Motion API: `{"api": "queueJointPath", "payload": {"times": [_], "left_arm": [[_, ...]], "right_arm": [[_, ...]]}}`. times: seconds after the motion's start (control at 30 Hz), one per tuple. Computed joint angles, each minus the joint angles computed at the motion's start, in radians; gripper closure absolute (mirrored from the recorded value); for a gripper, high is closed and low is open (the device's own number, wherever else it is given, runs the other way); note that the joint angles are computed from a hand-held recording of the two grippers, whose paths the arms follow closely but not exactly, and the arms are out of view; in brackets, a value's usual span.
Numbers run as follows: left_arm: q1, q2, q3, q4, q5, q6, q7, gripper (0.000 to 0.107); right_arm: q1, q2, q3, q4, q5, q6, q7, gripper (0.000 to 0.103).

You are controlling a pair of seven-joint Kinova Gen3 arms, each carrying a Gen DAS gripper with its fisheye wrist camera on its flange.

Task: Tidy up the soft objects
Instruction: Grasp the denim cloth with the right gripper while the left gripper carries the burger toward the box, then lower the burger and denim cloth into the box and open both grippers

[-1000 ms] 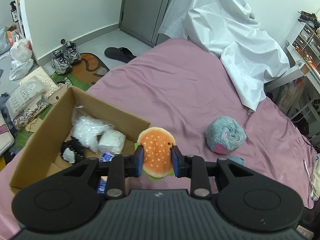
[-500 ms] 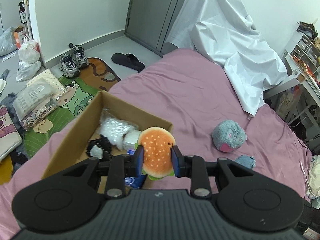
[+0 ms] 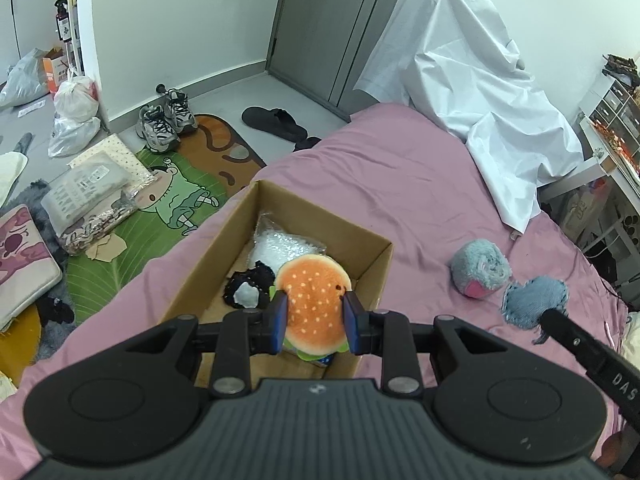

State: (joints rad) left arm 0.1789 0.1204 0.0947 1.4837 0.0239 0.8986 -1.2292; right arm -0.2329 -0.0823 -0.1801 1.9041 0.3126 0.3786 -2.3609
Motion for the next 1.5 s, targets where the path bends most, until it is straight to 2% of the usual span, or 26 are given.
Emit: {"api": "queueJointPath", "payload": {"times": [0.43, 0.9, 0.97, 1.03, 1.1, 1.2, 1.5], "left_arm": [[-0.052, -0.024, -0.018, 0.033, 0.054, 0.013, -0.063, 0.079], [-0.108, 0.032, -0.033, 0.045, 0.117, 0.0, -0.099, 0.077], [-0.119, 0.037, -0.032, 0.046, 0.135, -0.008, -0.122, 0.074], [-0.118, 0.041, -0.03, 0.041, 0.131, -0.011, -0.142, 0.065], [-0.103, 0.042, -0.031, 0.039, 0.098, -0.02, -0.128, 0.051], [-0.109, 0.034, -0.03, 0.049, 0.106, -0.043, -0.153, 0.041], [-0.145, 0.013, -0.043, 0.052, 0.145, -0.066, -0.197, 0.029]], "right_arm": [[-0.028, -0.002, -0.061, -0.023, 0.115, 0.002, -0.143, 0.094], [-0.125, 0.063, -0.034, -0.056, 0.131, -0.002, -0.145, 0.094], [-0.138, 0.073, -0.025, -0.063, 0.115, -0.002, -0.126, 0.094], [-0.148, 0.085, -0.014, -0.071, 0.073, -0.005, -0.077, 0.094], [-0.157, 0.097, -0.006, -0.08, 0.034, -0.008, -0.03, 0.094], [-0.167, 0.116, 0.001, -0.094, -0.045, -0.013, 0.055, 0.094], [-0.185, 0.165, 0.004, -0.131, -0.229, -0.018, 0.242, 0.094]]}}
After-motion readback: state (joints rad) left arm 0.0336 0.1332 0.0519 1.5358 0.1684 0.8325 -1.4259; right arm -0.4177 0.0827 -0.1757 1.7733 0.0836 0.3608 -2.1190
